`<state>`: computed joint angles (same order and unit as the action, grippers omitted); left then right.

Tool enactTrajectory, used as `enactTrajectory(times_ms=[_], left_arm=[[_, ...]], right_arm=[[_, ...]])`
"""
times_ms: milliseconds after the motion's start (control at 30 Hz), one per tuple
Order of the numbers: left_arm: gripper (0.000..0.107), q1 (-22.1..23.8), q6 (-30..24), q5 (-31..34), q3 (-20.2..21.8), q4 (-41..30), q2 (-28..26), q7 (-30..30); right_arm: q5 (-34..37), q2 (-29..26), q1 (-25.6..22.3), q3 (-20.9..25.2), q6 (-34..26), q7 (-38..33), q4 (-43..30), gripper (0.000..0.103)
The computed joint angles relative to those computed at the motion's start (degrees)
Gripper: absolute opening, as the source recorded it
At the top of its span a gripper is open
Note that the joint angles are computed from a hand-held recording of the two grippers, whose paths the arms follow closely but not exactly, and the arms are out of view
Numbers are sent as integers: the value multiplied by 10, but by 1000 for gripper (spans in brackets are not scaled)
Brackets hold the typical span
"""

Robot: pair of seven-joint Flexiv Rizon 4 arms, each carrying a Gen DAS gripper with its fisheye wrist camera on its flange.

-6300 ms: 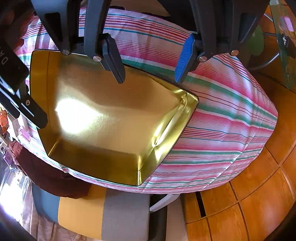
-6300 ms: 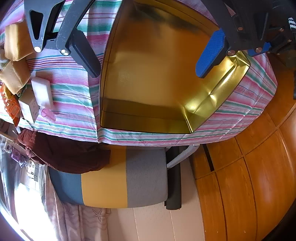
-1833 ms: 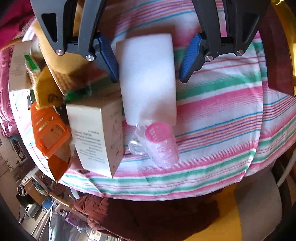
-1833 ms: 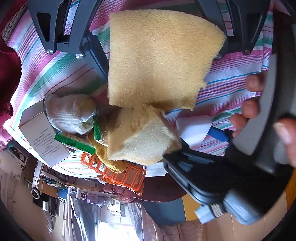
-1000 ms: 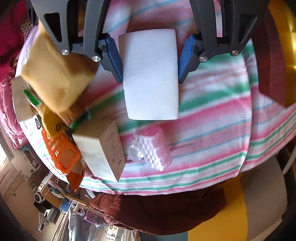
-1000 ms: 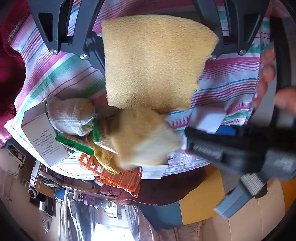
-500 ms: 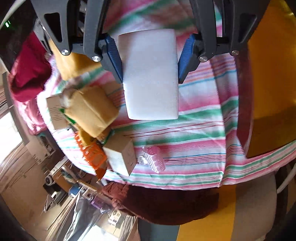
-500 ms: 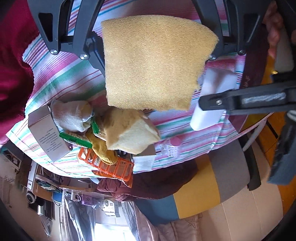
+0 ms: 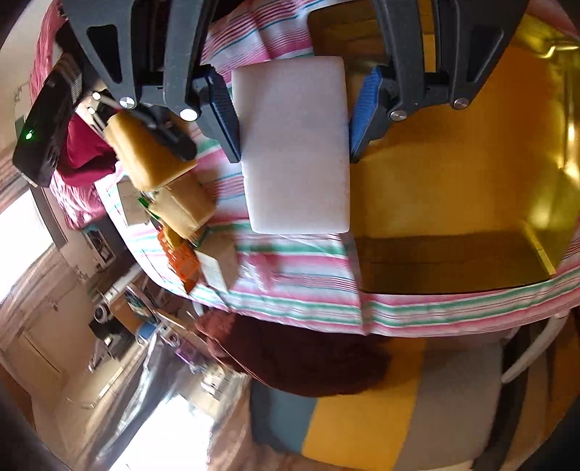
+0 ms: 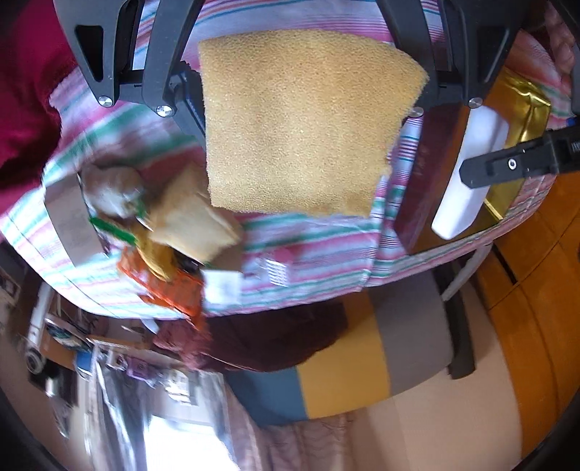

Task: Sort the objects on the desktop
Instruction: 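Carry the white block into the gold tray and open the left tool while the right tool carries the sponge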

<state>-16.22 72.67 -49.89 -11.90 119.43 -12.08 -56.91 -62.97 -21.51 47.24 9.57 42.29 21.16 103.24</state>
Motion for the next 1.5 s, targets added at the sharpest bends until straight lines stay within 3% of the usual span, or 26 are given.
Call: enactTrajectory(times_ms=[133, 267, 467, 667, 867, 967, 1100, 1267, 1433, 1500], left_arm=[[58, 16, -4, 20, 26, 14, 13, -12], [58, 45, -11, 80, 55, 4, -1, -46], [58, 95, -39, 165, 74, -45, -49, -84], [59, 118, -49, 249, 86, -101, -94, -122], [65, 123, -95, 309, 109, -170, -130, -175], [67, 146, -114, 288, 97, -179, -136, -199], [67, 166, -78, 251, 79, -151, -124, -193], [67, 177, -23, 205, 55, -102, -97, -170], [67, 190, 26, 105, 14, -45, -63, -110], [67, 191, 54, 50, -2, -20, -46, -76]], right_arm=[[-1, -36, 9, -8, 17, -60, -60, 75], [20, -92, 27, -25, 43, -140, -150, 75], [115, -202, 47, -39, 59, -287, -317, 75], [236, -321, 53, -30, 4, -414, -505, 75], [312, -416, 58, -44, -16, -463, -662, 78], [350, -451, 56, -47, -10, -466, -716, 88], [397, -424, 54, -68, 74, -442, -650, 88], [396, -368, 66, -111, 154, -390, -540, 88], [406, -341, 56, -69, 142, -420, -508, 74], [401, -328, 63, -62, 97, -444, -502, 68]])
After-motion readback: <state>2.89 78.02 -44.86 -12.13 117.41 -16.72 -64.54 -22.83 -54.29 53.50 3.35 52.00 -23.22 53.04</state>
